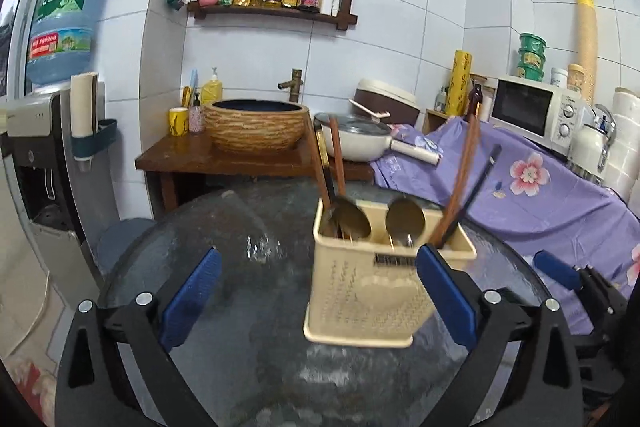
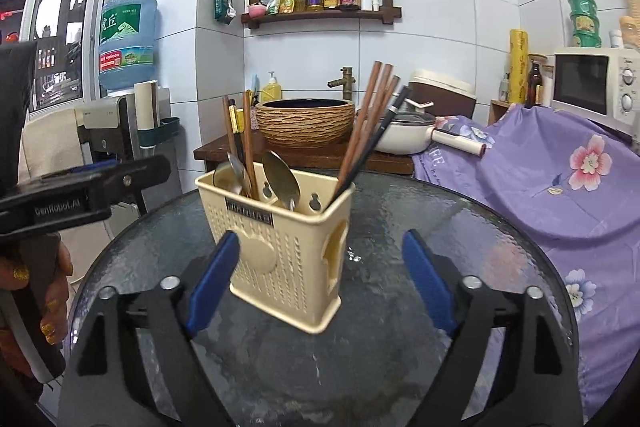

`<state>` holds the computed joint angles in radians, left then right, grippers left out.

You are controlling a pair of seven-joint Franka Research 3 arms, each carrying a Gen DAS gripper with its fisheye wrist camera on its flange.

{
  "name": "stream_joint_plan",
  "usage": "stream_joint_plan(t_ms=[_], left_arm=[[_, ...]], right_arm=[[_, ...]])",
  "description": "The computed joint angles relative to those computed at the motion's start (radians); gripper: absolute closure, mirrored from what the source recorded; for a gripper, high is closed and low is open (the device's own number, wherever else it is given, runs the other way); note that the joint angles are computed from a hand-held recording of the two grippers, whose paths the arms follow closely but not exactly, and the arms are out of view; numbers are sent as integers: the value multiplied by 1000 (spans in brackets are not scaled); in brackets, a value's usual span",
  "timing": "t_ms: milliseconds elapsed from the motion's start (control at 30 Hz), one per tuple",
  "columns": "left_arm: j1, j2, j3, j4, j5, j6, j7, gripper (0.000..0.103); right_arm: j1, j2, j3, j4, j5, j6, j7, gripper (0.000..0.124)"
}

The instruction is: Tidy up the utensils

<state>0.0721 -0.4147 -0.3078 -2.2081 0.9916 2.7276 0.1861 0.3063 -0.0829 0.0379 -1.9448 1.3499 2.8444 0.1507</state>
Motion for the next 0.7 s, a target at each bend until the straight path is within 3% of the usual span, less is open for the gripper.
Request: stream_joint_plan(t_ms=[167,467,700], left_arm=[[-30,-72,-21,-111,-26,-5,-10,6],[-65,-262,-124,-285,-16,-97,-105,6],[-160,-427,-178,-375,-75,-174,-141,6]], right_arm=[[5,-110,-25,-154,115,8,-134,28],[-15,-338,-103,-429,165,-112,-186,26],[-36,-556,-157,-574,179,-218,-221,26]])
